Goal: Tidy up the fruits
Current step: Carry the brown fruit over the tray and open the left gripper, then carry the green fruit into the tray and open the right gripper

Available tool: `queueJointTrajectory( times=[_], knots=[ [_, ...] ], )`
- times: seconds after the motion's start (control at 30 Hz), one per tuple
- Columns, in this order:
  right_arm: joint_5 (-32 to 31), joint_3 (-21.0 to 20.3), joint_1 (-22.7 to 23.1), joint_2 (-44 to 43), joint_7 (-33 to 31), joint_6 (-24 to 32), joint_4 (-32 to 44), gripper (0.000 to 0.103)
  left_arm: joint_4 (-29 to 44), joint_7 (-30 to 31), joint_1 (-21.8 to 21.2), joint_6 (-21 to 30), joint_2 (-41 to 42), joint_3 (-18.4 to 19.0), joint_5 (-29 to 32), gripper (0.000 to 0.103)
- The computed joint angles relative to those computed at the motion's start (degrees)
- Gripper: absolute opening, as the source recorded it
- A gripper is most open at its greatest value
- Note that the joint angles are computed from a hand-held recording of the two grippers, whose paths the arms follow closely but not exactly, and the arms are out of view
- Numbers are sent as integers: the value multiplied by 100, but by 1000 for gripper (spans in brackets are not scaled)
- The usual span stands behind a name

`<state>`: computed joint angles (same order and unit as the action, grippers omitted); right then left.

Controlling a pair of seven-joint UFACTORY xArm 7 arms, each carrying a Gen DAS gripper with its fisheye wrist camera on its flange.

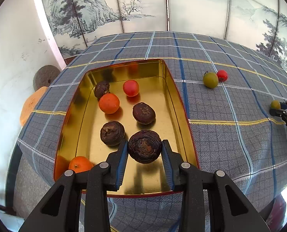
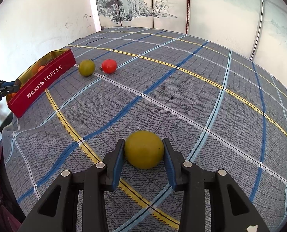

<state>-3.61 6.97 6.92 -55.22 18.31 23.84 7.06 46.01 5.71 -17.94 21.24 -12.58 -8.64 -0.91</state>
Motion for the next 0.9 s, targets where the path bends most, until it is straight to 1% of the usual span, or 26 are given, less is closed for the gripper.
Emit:
queueJointTrajectory(
  times=[0.17,0.33,0.47,0.5,0.57,0.63,0.67,0.8,0.9],
  knots=[
    [-5,5,0,5,6,2,4,37,13,-55,8,-1,26,-23,75,36],
    [-13,17,0,10,21,5,10,37,29,-173,65,-33,56,-75,279,36],
    [-31,27,-8,20,25,8,14,38,26,-229,76,-117,65,-79,334,38],
    [-36,25,-11,16,22,11,12,38,23,-283,102,-141,63,-101,407,39],
    [-43,43,-13,22,35,12,14,38,-11,-324,112,-233,34,-105,462,53],
    [-72,51,-33,15,22,33,16,38,-63,-434,153,-350,-17,-142,575,60],
    [-86,70,-42,25,28,38,22,38,-92,-477,172,-411,-50,-155,630,62],
    [-153,146,-73,14,71,84,35,37,-152,-649,258,-495,-159,-213,854,63],
    [-197,182,-96,19,110,100,47,35,-196,-648,235,-486,-243,-167,829,63]
  ],
)
